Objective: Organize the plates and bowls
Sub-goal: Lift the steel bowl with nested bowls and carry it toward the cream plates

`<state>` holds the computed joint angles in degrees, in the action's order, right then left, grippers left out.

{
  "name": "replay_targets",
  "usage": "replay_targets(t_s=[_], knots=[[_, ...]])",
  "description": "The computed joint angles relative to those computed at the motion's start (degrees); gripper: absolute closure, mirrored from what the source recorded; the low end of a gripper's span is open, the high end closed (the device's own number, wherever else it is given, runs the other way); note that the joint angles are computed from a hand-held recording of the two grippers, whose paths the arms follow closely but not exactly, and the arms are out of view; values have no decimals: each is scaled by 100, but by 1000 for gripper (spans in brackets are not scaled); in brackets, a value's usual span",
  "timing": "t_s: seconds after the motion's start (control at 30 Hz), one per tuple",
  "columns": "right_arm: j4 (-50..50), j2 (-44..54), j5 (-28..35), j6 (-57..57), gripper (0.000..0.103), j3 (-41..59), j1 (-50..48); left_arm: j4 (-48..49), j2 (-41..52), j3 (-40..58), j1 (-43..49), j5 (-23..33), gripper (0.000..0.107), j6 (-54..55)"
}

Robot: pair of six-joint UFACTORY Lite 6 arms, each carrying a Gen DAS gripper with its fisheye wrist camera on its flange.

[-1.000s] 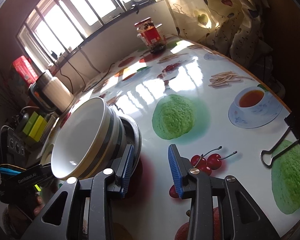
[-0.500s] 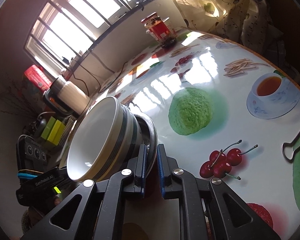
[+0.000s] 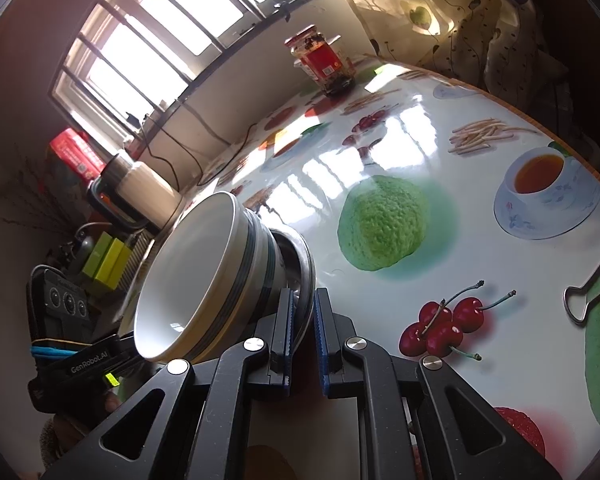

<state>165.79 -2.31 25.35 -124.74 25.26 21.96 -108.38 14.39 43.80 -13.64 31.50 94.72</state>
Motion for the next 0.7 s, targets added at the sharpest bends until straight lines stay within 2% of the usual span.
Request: replay_targets(t_s=[0.7], knots=[[368, -86, -55, -363, 93, -52, 127, -134, -121, -10, -200, -363, 97, 102]])
